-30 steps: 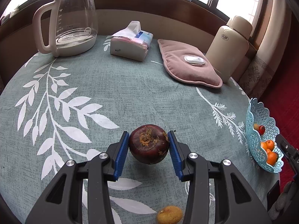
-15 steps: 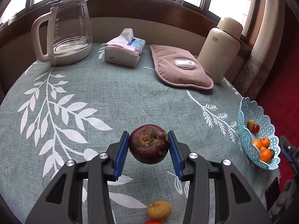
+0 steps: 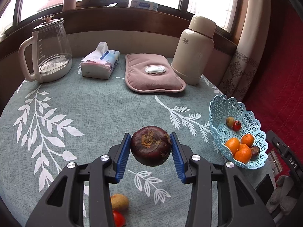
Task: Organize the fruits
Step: 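Carry the dark brown fruit into the blue basket and open the left gripper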
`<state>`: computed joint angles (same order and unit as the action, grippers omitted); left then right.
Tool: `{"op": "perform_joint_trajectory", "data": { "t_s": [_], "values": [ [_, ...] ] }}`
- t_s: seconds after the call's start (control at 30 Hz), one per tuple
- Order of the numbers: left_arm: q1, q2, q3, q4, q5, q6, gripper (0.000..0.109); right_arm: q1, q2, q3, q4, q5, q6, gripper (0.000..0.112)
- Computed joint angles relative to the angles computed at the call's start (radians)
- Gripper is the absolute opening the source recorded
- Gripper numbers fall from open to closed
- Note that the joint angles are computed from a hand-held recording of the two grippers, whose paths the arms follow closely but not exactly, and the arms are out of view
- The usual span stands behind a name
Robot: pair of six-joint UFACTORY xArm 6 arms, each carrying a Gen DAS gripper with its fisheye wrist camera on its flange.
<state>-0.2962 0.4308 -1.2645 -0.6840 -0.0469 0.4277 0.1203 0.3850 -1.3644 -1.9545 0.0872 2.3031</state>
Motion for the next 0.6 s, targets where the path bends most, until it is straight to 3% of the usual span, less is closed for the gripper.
{"op": "perform_joint_trajectory", "data": {
  "t_s": [0.3,0.47,0.6],
  "values": [
    [-0.050,0.042,-0.063,0.380,0.042,-0.316,0.043,-0.026,0.014,-0.050,-0.298,-0.057,0.320,0.084],
    [-0.071,0.104,-0.150,0.530,0.083,-0.457,0.043,-0.046,0.000,-0.047,-0.362,-0.062,0.397,0.085],
    [-0.091,0.152,-0.220,0.539,0.116,-0.462,0.043,-0.063,-0.015,-0.037,-0.396,-0.052,0.458,0.089]
  ]
}}
